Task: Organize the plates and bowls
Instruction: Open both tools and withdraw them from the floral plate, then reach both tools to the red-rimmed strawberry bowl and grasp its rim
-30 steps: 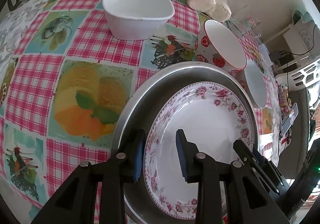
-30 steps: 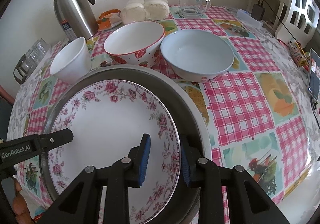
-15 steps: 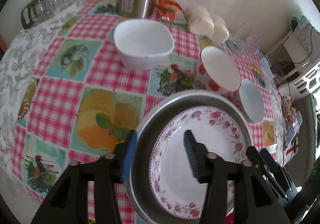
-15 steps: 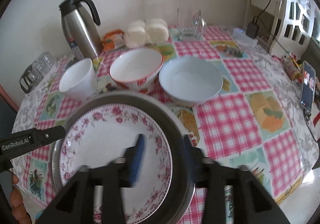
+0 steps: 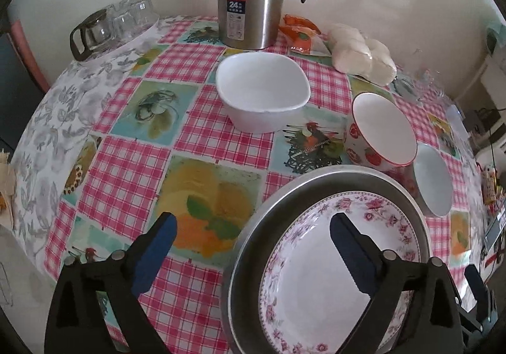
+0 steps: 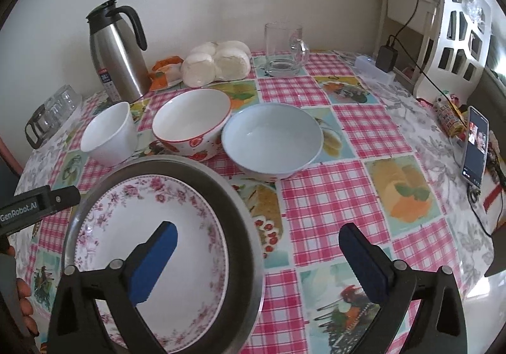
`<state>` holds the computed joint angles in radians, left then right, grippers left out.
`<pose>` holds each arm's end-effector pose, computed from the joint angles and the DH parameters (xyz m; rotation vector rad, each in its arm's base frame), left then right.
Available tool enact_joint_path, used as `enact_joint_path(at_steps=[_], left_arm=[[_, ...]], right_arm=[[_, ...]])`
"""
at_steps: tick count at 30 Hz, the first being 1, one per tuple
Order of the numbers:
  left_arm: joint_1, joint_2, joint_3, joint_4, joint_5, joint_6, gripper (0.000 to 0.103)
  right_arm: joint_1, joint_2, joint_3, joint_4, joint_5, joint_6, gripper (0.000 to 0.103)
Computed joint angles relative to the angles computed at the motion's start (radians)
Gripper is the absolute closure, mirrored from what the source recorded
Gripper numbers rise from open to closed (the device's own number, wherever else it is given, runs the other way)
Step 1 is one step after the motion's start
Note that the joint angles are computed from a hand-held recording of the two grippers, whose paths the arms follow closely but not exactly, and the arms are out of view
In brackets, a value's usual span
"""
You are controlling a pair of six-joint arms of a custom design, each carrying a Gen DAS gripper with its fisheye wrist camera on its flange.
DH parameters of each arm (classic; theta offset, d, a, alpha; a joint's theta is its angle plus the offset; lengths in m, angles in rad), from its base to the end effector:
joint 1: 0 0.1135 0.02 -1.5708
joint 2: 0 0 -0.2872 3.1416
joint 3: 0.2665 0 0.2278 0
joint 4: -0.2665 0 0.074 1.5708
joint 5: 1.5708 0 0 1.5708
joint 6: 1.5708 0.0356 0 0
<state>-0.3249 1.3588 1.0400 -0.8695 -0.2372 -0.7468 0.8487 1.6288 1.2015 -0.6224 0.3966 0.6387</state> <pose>0.2184 -0.0647 0.2816 -0.6248 2.6212 0.0097 0.2183 0.2271 0.2711 -0.1286 2.4966 0.0814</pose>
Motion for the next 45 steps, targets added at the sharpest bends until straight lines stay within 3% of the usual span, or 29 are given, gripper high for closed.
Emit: enact_joint_path(at_steps=[12, 23, 34, 40, 45], left_arm=[[-0.012, 0.058, 0.082, 0.043, 0.027, -0.017, 0.005], [0.027, 0.049, 0.082, 0.242, -0.015, 0.053, 0.004], [0.098, 0.112, 0.106, 0.325, 0.178, 0.116, 0.004], [0.161, 0.150, 0.111, 0.329, 0.227, 0.125, 0.004], [0.226, 0.189, 0.098, 0.382, 0.329, 0.124, 0.005]], right_arm=[[-0.073, -0.040, -0.046, 0.036, -0.040, 0.005, 0.000], [-0.141, -0.046, -0.046, 0.119, -0.130, 0.010, 0.000], [-0.162, -0.015, 0.048, 0.139, -0.127, -0.046, 0.000], [-0.173, 0.075, 0.190, 0.084, -0.132, -0.101, 0.000], [-0.199, 0.191, 0.368, -0.002, -0.178, -0.155, 0.000]])
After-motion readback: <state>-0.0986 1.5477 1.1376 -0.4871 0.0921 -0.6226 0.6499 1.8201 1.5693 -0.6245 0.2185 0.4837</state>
